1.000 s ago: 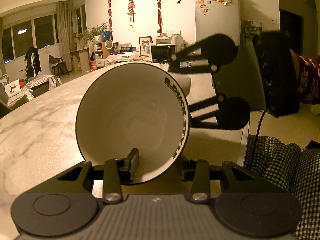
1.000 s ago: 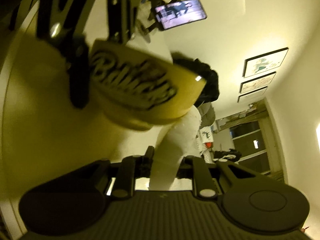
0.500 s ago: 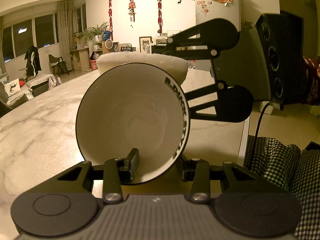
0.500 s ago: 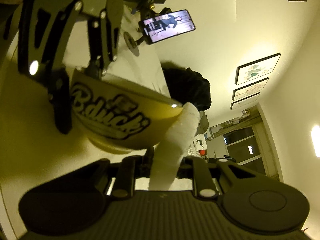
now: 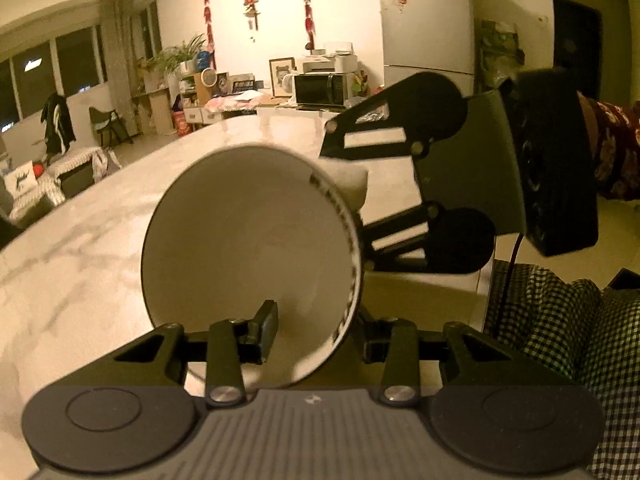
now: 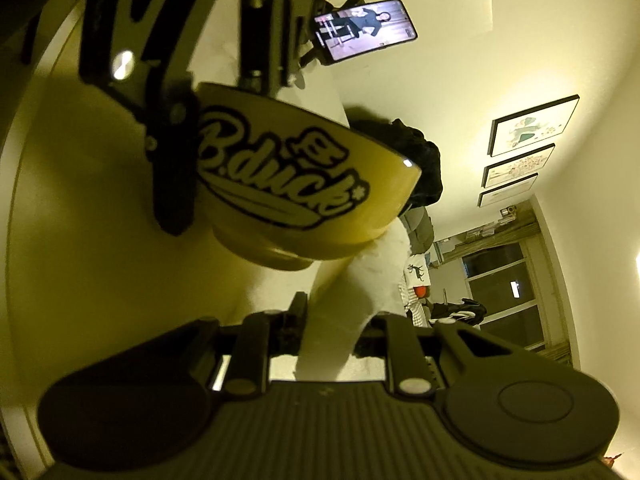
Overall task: Clean bowl
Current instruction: 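Roll the right gripper and scrub the bowl's outer wall with the sponge, then rotate the bowl with the left gripper while the right gripper scrubs the rim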
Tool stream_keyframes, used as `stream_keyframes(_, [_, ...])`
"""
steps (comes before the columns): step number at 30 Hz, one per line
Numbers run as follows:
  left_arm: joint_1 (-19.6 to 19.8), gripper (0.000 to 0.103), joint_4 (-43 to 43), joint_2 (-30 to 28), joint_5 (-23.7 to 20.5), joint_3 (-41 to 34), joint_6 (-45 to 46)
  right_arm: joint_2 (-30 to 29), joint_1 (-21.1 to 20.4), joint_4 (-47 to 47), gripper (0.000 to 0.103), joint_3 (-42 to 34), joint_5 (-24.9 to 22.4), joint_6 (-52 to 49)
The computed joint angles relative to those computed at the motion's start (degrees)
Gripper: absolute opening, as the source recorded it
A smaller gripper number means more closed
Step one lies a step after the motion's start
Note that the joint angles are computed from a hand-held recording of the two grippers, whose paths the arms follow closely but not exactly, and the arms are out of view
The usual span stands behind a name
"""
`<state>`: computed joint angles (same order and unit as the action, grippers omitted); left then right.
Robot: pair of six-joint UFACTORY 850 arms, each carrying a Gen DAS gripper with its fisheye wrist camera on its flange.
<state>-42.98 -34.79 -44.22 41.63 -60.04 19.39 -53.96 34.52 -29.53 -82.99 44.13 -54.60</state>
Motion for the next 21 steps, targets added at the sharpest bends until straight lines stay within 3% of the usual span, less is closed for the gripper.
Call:
stream_keyframes(9, [-1.0, 0.039, -4.0, -0.8, -6.0, -2.2, 7.3, -0.1, -0.7, -1.4, 0.021, -0.1, 0.7, 1.3])
stream_keyframes(21, [-2.9, 0.039, -0.2, -0.9, -0.2, 1.0, -3.8, -0.3, -1.2, -2.2, 0.021, -0.8, 0.9, 2.2])
